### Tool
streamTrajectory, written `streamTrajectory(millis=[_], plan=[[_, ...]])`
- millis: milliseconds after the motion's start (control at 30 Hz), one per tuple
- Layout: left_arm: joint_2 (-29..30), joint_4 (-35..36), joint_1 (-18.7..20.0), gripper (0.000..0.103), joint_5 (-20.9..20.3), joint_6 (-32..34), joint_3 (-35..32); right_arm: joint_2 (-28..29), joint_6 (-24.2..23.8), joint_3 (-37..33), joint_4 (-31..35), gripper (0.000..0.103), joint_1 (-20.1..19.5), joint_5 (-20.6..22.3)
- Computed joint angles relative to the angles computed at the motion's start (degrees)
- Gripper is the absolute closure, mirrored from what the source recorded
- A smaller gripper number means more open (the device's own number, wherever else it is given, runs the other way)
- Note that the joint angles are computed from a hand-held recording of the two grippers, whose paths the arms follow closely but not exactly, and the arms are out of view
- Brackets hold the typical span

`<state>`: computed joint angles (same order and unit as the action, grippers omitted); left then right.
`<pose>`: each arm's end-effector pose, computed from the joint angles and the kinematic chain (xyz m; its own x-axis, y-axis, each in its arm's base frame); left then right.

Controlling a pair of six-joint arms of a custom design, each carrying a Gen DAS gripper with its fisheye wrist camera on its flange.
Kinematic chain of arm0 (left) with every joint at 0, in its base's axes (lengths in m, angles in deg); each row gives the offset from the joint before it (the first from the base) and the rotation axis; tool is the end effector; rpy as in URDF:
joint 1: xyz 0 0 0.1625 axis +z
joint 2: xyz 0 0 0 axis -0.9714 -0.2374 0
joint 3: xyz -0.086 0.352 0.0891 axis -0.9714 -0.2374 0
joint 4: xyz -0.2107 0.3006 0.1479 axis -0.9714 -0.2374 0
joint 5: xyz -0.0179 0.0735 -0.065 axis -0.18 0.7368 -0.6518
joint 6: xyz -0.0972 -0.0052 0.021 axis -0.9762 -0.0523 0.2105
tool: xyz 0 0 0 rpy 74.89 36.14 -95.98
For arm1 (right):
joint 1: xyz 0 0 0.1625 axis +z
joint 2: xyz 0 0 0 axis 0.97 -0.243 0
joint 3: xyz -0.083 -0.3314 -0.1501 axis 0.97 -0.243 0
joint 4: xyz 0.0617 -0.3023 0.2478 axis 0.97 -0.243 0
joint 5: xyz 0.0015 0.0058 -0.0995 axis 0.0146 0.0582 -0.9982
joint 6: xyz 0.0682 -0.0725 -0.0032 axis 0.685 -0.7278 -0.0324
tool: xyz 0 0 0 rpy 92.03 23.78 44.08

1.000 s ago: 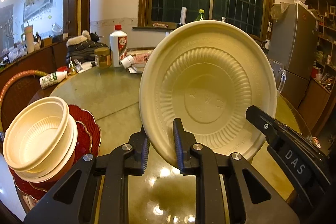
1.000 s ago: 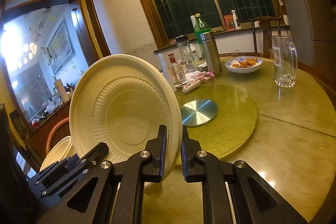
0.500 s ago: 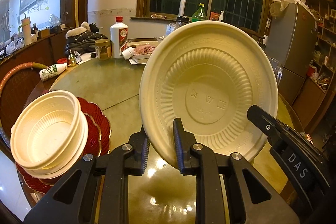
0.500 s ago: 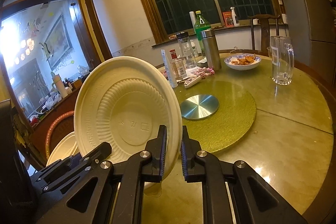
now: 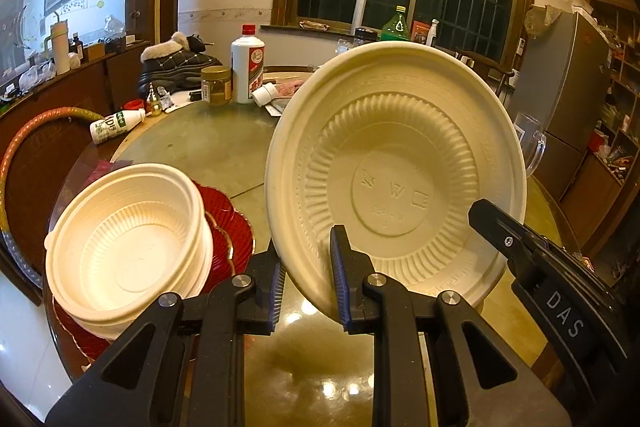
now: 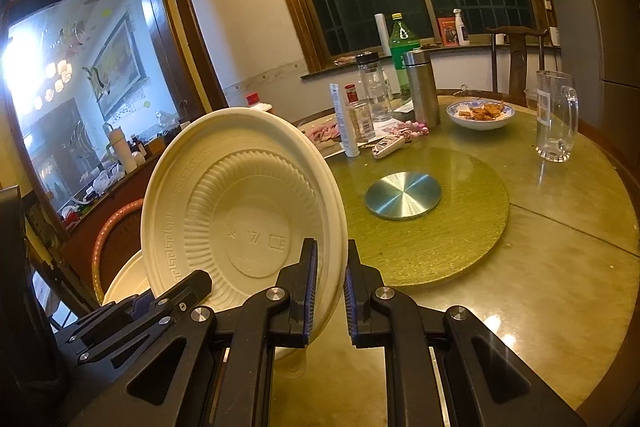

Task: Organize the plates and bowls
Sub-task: 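Carry the held beige bowl with the left tool toward the plate stack, then position the beige bowl over the nested bowls on the red plates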

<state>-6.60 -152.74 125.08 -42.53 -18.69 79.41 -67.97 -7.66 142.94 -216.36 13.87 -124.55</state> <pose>-0.2918 -0.6712 0.0384 -0.7692 -0.2095 -0.6036 0.4117 0.5599 -0.7190 0.1278 -0.7199 0.2257 -0.8264 -0.3556 0.4366 -0.5620 0.5683 -0.6010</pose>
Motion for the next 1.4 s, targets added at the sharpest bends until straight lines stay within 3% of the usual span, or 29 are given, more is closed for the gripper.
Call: streamTrajectory(millis=[400, 633, 1067, 1400], plan=[[-4.1, 1.0, -0.6, 0.083, 1.2, -2.2, 4.4, 0.0, 0.1, -0.2, 2.1, 0.091, 1.8, 0.1], [-8.2, -0.9, -1.3, 0.083, 4.1, -2.7, 9.2, 0.7, 0.1, -0.5, 3.3, 0.091, 3.7, 1.1], [-16.9, 0.7, -0.7, 0.083, 8.0, -8.1, 18.8, 3.6, 0.0, -2.8, 10.7, 0.091, 7.4, 3.5], [-21.8, 7.5, 0.0, 0.083, 8.8, -15.3, 23.9, 5.0, 0.4, -4.0, 16.3, 0.091, 8.4, 4.1]])
